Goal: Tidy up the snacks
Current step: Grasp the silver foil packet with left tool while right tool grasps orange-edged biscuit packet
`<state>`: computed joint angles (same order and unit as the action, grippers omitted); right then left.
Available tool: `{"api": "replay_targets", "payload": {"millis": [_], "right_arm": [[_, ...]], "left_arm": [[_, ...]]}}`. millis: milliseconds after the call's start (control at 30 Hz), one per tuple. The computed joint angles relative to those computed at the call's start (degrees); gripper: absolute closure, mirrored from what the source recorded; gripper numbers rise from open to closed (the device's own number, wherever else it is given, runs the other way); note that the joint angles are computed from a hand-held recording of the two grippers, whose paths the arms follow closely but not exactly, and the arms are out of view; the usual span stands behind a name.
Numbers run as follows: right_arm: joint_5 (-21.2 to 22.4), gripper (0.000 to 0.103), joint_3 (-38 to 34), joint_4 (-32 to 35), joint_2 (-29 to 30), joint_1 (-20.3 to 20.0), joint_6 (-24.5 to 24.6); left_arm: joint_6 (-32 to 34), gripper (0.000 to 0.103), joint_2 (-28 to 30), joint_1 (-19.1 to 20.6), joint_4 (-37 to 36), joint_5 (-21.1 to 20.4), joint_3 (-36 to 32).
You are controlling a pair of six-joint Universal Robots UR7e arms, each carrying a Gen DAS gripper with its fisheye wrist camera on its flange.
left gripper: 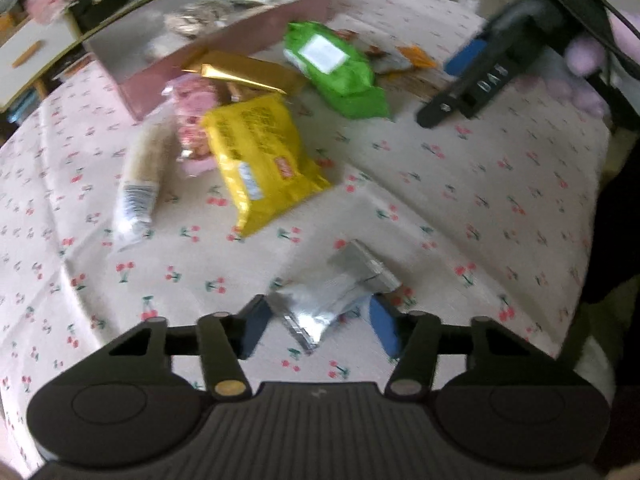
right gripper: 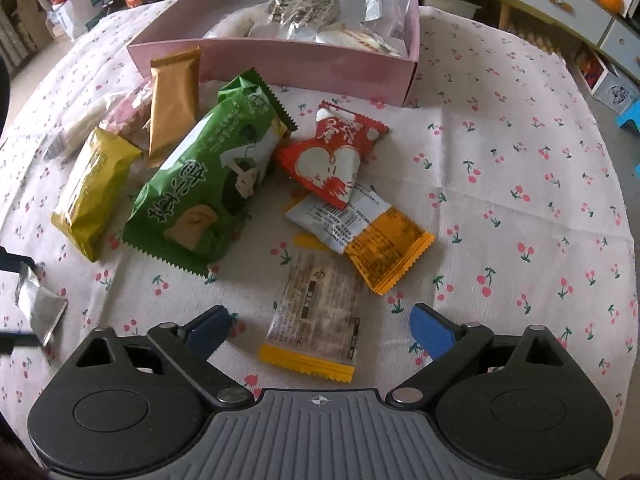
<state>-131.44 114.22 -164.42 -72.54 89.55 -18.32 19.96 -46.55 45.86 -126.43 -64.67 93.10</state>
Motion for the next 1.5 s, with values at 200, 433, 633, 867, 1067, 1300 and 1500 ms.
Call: {"api": "replay_targets", "payload": {"millis": [200, 433, 633, 867, 1067, 1300, 1500], "right_arm": [[0.4, 0.041, 0.0, -1.8, -0.3, 0.1, -0.9], [0.8, 0.065, 0.5, -3.1, -0.3, 0.4, -3.0], [2.1, 0.067, 0.4, -0.2, -1.6, 0.2, -1.4], [5.3, 0.067, 0.1, 3.4, -3.2, -0.2, 1.8], [8.0, 0.067, -0.1, 5.1, -4.4, -0.4, 3.8], [13.6, 0.067, -0.2, 7.6, -6.5, -0.6, 6.9], [15.6, 0.067, 0.0, 7.1, -7.3, -0.4, 7.8]], "left_arm": [[-3.2, 0.064, 0.9, -0.8, -3.3, 2.2, 0.3], [-7.8, 0.061, 2.2, -0.9, -5.3, 1.2, 0.1], [-7.0, 0.052, 2.7, -0.9, -6.7, 1.2, 0.1], [-7.1, 0.063, 3.0, -1.0, -8.8, 2.1, 0.6], [-8.3, 0.071, 2.8, -1.2, -7.9, 1.7, 0.3], [-8.1, 0.073, 2.3, -1.4, -7.7, -1.2, -0.1], [-8.1, 0.073, 2.1, -1.5, -7.9, -4.0, -0.2]]}}
